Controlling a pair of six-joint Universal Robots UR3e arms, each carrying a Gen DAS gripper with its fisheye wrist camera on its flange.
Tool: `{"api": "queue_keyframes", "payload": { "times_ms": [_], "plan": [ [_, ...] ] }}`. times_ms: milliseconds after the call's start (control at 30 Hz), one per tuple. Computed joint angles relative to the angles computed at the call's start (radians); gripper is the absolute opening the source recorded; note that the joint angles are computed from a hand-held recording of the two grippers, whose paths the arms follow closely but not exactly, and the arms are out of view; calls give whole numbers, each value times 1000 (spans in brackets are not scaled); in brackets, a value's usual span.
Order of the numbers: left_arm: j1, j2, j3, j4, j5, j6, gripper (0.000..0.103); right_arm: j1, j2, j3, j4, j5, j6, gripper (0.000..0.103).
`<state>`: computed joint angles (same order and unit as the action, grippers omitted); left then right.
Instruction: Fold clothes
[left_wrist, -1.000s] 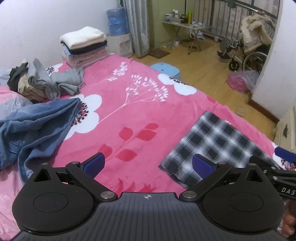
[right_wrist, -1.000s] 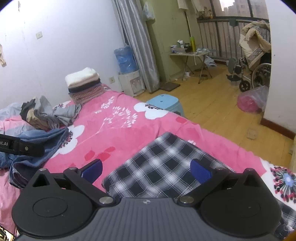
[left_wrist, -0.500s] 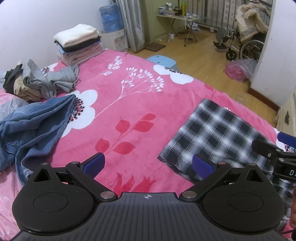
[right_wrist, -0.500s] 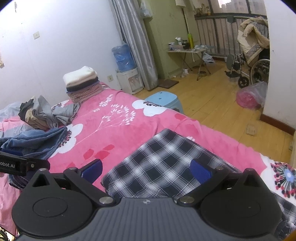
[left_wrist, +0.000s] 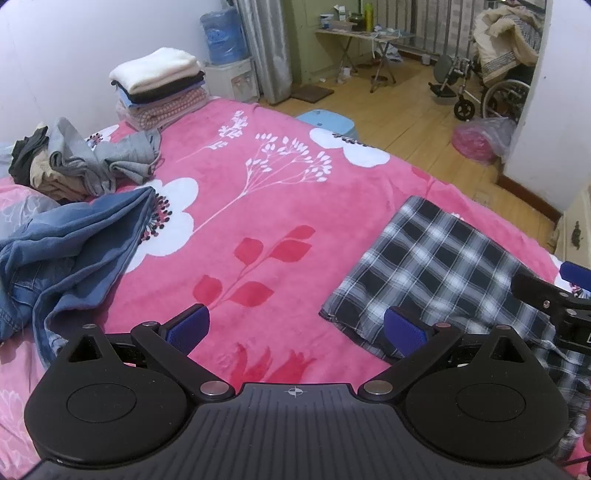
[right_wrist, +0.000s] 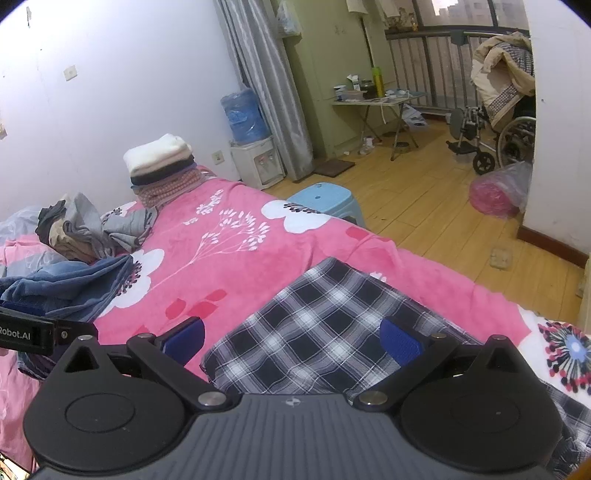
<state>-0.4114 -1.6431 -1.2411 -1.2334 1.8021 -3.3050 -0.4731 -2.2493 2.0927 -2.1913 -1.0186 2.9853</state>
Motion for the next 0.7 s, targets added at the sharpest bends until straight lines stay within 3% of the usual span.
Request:
{"api": "queue_keyframes", "payload": {
  "times_ms": [700],
  "plan": [
    [-11, 1, -14, 3, 12, -1, 101, 10, -6, 0, -4, -16, 15, 103]
  ]
}}
